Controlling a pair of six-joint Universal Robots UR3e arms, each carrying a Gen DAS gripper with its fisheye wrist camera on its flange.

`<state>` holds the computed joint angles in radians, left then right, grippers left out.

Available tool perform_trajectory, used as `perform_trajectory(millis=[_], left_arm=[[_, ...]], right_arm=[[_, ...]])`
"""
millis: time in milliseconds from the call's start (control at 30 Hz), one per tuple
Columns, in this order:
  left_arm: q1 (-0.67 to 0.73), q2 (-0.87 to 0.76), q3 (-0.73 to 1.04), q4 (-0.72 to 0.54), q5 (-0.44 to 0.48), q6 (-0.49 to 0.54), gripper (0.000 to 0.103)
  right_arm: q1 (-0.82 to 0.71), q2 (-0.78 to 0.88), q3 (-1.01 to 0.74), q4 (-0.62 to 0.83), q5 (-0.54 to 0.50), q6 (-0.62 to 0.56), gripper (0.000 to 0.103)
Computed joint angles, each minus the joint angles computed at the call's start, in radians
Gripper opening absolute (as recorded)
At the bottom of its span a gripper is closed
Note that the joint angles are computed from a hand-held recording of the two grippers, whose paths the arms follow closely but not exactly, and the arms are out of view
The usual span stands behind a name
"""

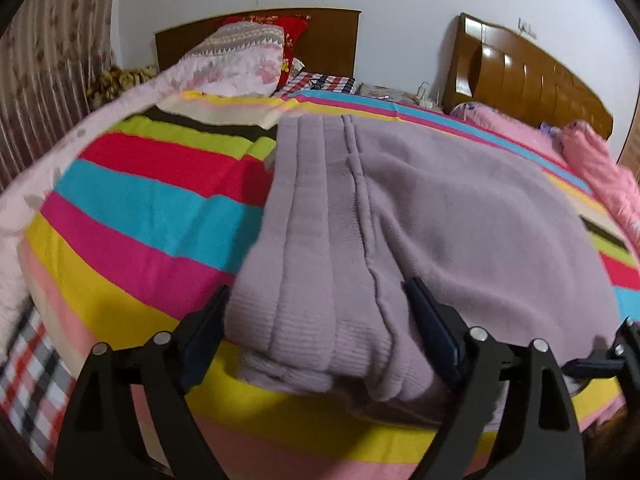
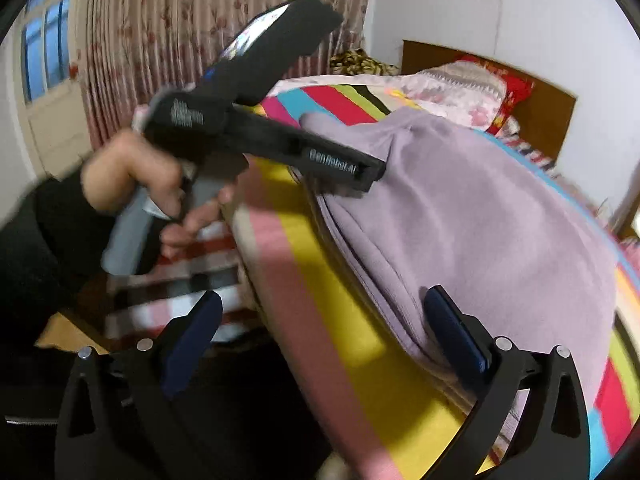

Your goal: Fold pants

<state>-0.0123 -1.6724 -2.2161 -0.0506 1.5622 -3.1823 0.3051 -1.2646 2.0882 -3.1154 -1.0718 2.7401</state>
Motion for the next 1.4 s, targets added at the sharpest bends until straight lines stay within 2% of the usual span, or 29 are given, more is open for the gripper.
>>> perform_trajectory(millis=[67, 133, 200, 267, 300, 367, 400, 467, 567, 600, 667, 700, 733, 767, 833, 867, 933, 967, 1000, 1033, 1067, 1100, 1133, 1167, 1200, 1233, 1267, 1333, 1400], left_arm=[[-0.005, -0.016, -0.008, 0.032, 0.009, -0.011, 0.092], [0.016, -0.018, -0.033, 0.068, -0.022, -0.017, 0.093], [0.041, -0.014, -0.053, 0.088, -0.058, -0.016, 0.094], [0.043, -0.019, -0.052, 0.095, -0.057, -0.012, 0.096], [0.047, -0.023, -0.052, 0.1, -0.056, -0.007, 0.097], [0.049, -0.037, -0.059, 0.13, -0.059, -0.015, 0.1], [0.054, -0.041, -0.066, 0.144, -0.068, -0.019, 0.101], [0.078, -0.045, -0.083, 0.165, -0.104, -0.021, 0.102], [0.091, -0.04, -0.094, 0.171, -0.123, -0.016, 0.102], [0.091, -0.042, -0.095, 0.173, -0.124, -0.015, 0.102], [0.098, -0.039, -0.096, 0.169, -0.136, -0.01, 0.102], [0.101, -0.04, -0.096, 0.169, -0.143, -0.011, 0.102], [0.107, -0.041, -0.098, 0.171, -0.152, -0.011, 0.102], [0.112, -0.043, -0.104, 0.18, -0.16, -0.015, 0.102], [0.12, -0.047, -0.119, 0.204, -0.174, -0.021, 0.102], [0.12, -0.052, -0.121, 0.213, -0.173, -0.019, 0.102], [0.123, -0.054, -0.12, 0.215, -0.177, -0.016, 0.102], [0.128, -0.054, -0.121, 0.214, -0.183, -0.011, 0.102], [0.131, -0.053, -0.122, 0.212, -0.187, -0.007, 0.102], [0.131, -0.052, -0.122, 0.211, -0.187, -0.006, 0.102], [0.131, -0.05, -0.123, 0.209, -0.186, -0.006, 0.102], [0.134, -0.052, -0.114, 0.199, -0.188, -0.003, 0.102], [0.138, -0.05, -0.111, 0.192, -0.19, 0.0, 0.102], [0.138, -0.049, -0.109, 0.187, -0.19, -0.001, 0.102], [0.136, -0.048, -0.106, 0.181, -0.187, -0.003, 0.102], [0.133, -0.047, -0.103, 0.177, -0.181, -0.006, 0.102], [0.126, -0.047, -0.102, 0.176, -0.171, -0.012, 0.102], [0.112, -0.055, -0.095, 0.183, -0.153, -0.027, 0.102], [0.103, -0.058, -0.096, 0.189, -0.14, -0.04, 0.102]], right_arm=[[-0.023, -0.016, -0.008, 0.055, 0.05, 0.011, 0.099], [-0.028, -0.025, -0.007, 0.055, 0.062, -0.002, 0.099], [-0.087, -0.082, 0.004, 0.112, 0.171, -0.043, 0.098], [-0.2, -0.145, -0.004, 0.174, 0.287, -0.081, 0.098], [-0.248, -0.167, -0.039, 0.231, 0.301, -0.105, 0.098], [-0.344, -0.116, -0.221, 0.414, 0.331, -0.129, 0.099], [-0.37, -0.069, -0.326, 0.555, 0.364, -0.174, 0.099], [-0.405, 0.093, -0.536, 0.708, 0.424, -0.168, 0.099], [-0.392, 0.311, -0.85, 0.914, 0.397, -0.195, 0.099], [-0.385, 0.387, -0.954, 0.926, 0.343, -0.186, 0.098], [-0.361, 0.525, -1.164, 0.86, 0.099, -0.048, 0.097], [-0.369, 0.586, -1.266, 0.844, 0.016, 0.036, 0.097], [-0.393, 0.617, -1.327, 0.831, 0.007, 0.121, 0.097], [-0.419, 0.618, -1.346, 0.834, 0.052, 0.184, 0.097], [-0.465, 0.559, -1.257, 0.785, 0.205, 0.207, 0.099], [-0.473, 0.516, -1.186, 0.779, 0.275, 0.158, 0.099], [-0.468, 0.469, -1.157, 0.94, 0.363, -0.005, 0.099], [-0.452, 0.446, -1.143, 1.099, 0.409, -0.156, 0.099], [-0.437, 0.433, -1.126, 1.18, 0.416, -0.251, 0.099], [-0.415, 0.42, -1.092, 1.178, 0.386, -0.293, 0.098], [-0.392, 0.4, -1.035, 1.092, 0.287, -0.299, 0.098], [-0.38, 0.394, -0.978, 0.948, 0.182, -0.224, 0.098], [-0.389, 0.394, -0.94, 0.847, 0.128, -0.135, 0.098], [-0.395, 0.375, -0.895, 0.759, 0.09, -0.025, 0.095], [-0.42, 0.337, -0.815, 0.657, 0.095, 0.063, 0.094], [-0.442, 0.27, -0.71, 0.515, 0.054, 0.17, 0.096], [-0.452, 0.207, -0.614, 0.417, 0.033, 0.204, 0.096], [-0.478, 0.049, -0.415, 0.313, 0.075, 0.189, 0.096], [-0.493, -0.098, -0.227, 0.314, 0.218, 0.125, 0.098]])
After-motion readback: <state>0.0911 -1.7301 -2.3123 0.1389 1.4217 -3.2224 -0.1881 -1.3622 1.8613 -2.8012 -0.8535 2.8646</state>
